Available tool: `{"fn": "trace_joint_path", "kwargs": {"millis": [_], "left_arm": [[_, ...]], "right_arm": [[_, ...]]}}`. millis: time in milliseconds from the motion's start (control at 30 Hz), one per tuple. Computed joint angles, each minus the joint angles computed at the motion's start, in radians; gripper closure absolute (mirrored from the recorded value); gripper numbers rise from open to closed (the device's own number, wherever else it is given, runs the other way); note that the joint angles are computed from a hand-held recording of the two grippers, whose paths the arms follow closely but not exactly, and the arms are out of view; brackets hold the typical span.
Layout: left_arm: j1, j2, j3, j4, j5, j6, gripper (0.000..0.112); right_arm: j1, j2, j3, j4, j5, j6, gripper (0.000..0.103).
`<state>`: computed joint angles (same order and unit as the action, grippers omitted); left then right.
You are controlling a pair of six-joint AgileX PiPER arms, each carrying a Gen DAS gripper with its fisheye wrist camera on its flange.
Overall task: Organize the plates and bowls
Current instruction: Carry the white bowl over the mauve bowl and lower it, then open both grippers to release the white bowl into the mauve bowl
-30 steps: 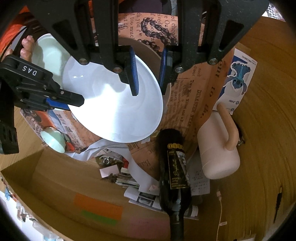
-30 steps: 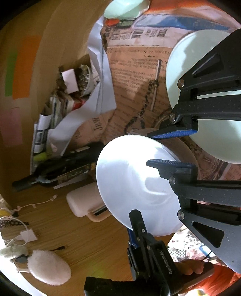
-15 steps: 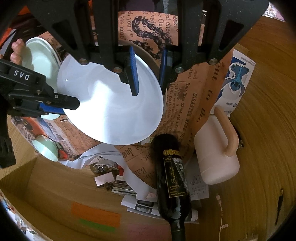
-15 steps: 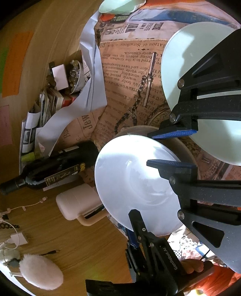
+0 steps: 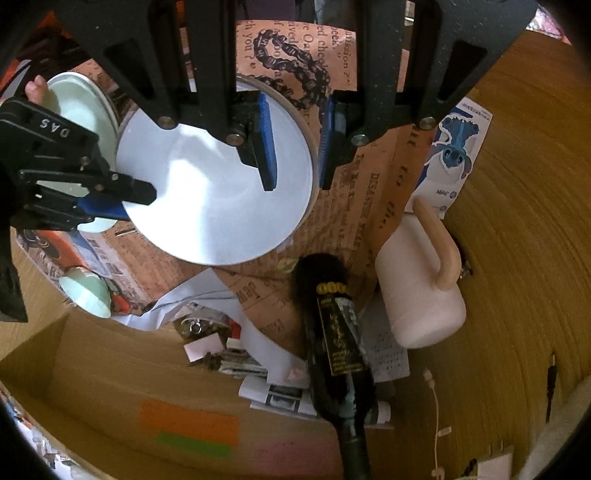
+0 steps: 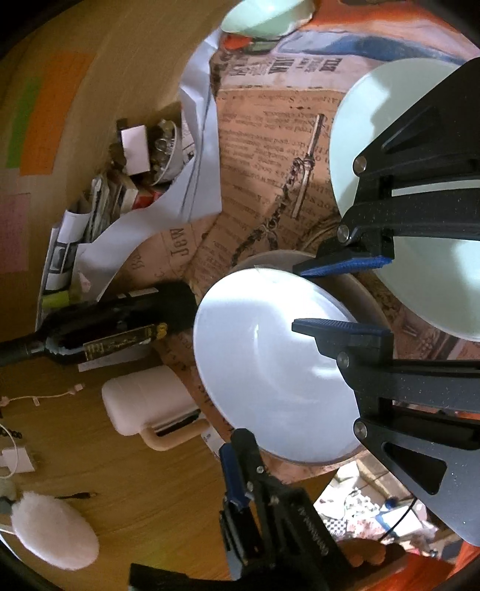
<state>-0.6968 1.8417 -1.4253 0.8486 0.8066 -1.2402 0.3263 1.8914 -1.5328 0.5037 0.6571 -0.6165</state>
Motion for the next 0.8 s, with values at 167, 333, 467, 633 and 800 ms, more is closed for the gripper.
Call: {"fn": "trace_joint_path", "kwargs": {"millis": [167,333,467,633,800], "left_arm": [[-0.019,0.017,-0.041,0.011,0.019,0.017,0.091],[-0.016,0.038,-0.113,-0.05,0.003,0.096,0.09],[-0.013,0.064,-0.193,-0.093,-0.009,0.149,0.077],[-0.026,0.13,-0.336,-0.103,-0.008,0.195,0.057],[-0.024,0.272,-0.629,-0.232,0.057,0.409,0.054]], "right_arm": [[-0.011,0.011,-0.021,0.019,0.034,-0.009,0.079],[-0.048,-0.026,0.014,0.101,0.021,-0.049,0.058],[-0.102,-0.076,0.051,0.168,-0.014,-0.103,0.049],[-0.2,-0.098,0.028,0.183,-0.013,-0.102,0.049],[-0.304,-0.091,-0.027,0.166,-0.011,-0.076,0.048]]}}
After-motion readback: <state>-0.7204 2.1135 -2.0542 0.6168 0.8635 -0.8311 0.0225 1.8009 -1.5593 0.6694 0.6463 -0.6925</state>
